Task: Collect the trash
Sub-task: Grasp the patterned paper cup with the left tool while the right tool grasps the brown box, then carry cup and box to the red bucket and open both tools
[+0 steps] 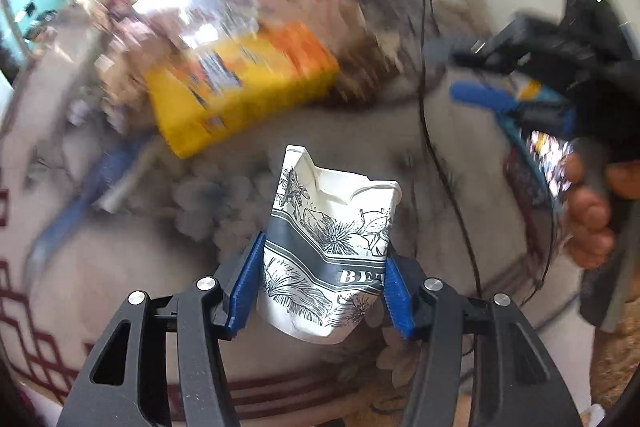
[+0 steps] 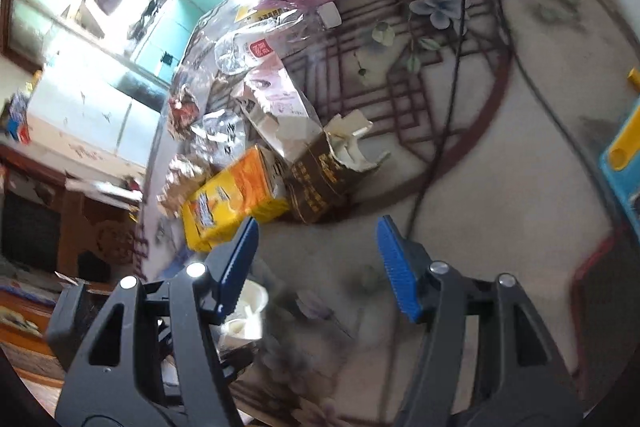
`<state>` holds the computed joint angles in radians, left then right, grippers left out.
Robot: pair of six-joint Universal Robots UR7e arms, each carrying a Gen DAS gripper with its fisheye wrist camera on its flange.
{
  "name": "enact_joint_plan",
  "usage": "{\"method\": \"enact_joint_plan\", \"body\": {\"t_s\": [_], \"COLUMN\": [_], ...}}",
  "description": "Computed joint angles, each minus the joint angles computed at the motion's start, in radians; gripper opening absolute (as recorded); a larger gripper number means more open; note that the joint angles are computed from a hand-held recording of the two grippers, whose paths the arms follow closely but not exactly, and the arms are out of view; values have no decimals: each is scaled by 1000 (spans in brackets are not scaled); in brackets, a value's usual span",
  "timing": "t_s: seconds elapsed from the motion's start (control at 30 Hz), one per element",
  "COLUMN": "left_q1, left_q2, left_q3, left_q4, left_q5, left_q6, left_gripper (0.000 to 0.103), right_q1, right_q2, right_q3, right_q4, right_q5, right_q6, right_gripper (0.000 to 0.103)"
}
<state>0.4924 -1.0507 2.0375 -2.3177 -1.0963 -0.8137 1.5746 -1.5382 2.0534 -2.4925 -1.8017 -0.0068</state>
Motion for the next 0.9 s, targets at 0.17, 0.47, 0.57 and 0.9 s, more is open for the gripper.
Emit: {"method": "enact_joint_plan", "body": {"t_s": [0.17,0.47,0.57,0.9], "left_q1": [-29,-39,-33,-18], "left_q2": [-72,-151,-178,-206], "left_q3": [9,34,45,41], "left_q4": [39,145,167,162], "left_q5": [108,186,208,238], "left_q6": [-54,-180,-215,-194], "left_gripper": [52,53,53,53], "right_q1": [-9,-6,1,15], "right_q2": [86,203,214,91], "right_q3": [-44,-106,-111,-50], "right_q4": [-15,-14,-12,-53], "right_q5": [18,-45,-58,-11], "right_q6": [99,200,167,119], "right_gripper": [60,58,46,44]}}
